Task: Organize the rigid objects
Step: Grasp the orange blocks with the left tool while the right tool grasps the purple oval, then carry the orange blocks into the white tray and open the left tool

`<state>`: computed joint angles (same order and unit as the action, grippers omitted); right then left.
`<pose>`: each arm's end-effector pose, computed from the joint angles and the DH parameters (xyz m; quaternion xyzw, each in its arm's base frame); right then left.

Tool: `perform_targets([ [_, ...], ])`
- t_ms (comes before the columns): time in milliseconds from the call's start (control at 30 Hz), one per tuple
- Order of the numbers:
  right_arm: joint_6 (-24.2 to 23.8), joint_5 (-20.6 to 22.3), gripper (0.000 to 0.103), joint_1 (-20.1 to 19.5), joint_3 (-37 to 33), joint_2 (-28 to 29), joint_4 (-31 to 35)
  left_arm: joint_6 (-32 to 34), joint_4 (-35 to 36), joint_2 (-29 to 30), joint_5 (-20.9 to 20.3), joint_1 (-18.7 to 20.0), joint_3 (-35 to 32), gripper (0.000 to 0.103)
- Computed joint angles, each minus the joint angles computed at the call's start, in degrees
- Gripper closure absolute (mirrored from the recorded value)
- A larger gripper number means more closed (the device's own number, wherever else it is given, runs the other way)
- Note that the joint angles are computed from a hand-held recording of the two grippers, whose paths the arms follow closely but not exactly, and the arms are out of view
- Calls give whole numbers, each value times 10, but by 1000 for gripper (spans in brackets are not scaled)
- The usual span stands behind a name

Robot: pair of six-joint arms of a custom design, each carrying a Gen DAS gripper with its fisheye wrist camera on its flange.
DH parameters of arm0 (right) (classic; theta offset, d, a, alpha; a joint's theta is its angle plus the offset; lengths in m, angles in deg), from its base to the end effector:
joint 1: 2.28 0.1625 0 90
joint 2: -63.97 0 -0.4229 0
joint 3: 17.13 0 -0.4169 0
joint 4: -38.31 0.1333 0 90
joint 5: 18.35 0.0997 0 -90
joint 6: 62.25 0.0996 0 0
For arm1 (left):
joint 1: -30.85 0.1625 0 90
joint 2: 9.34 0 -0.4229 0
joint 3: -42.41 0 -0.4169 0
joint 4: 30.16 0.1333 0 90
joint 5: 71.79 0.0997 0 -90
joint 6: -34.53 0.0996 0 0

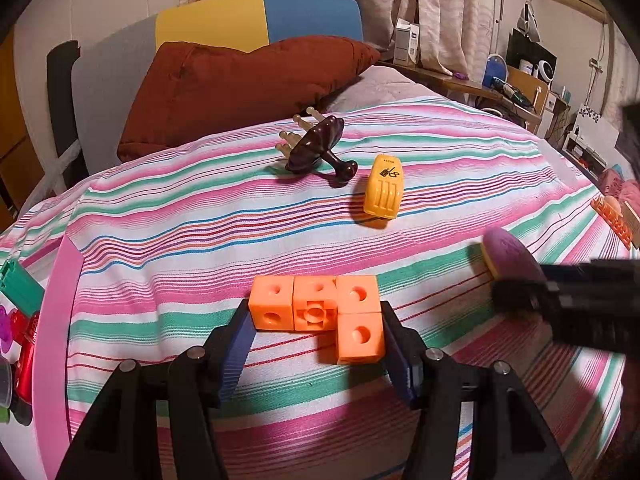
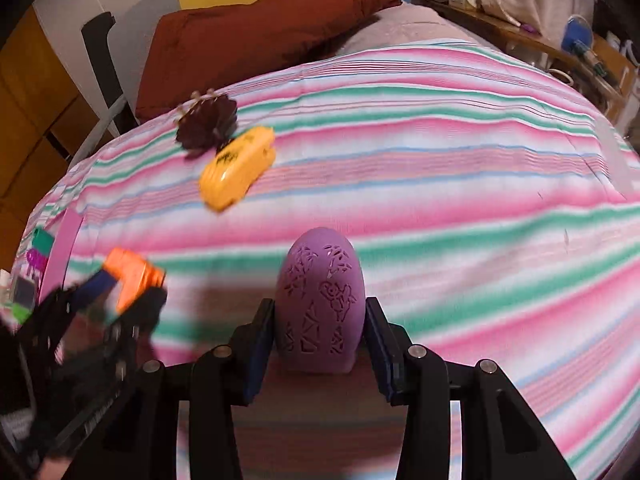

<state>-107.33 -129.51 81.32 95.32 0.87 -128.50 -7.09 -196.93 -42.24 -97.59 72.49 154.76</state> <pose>0.0305 -0.6014 0.1869 0.2751 -0.9155 0.1327 0.2620 -0.2472 -0.5181 -0.0656 0.0622 0.8447 -0.3616 0.3897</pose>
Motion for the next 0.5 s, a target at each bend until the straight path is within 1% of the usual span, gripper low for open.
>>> perform_targets([
  [67, -14, -8, 58, 2, 9, 1, -24, -6, 20, -2, 0, 0, -3, 43],
  [133, -34, -13, 58, 3, 17, 5, -51, -30, 70, -9, 3, -6, -5, 43],
  [167, -41, -11, 58, 4, 17, 8, -59, -38, 78, -13, 1, -9, -1, 43],
  [233, -52, -6, 58, 2, 20, 9, -70, -61, 77, -22, -7, -19, 17, 43],
  [300, -47, -2, 58, 0, 21, 5, -67, -83, 56, -31, -10, -35, 43, 43],
  [367, -44, -3, 58, 2, 15, 12, -68, -115, 61, -40, -8, -50, 63, 43],
  [433, -46, -4, 58, 3, 14, 14, -71, -122, 48, -46, -7, -65, 80, 43],
  [500, -45, -3, 58, 3, 16, 12, -71, -136, 55, -56, 2, -82, 95, 43],
])
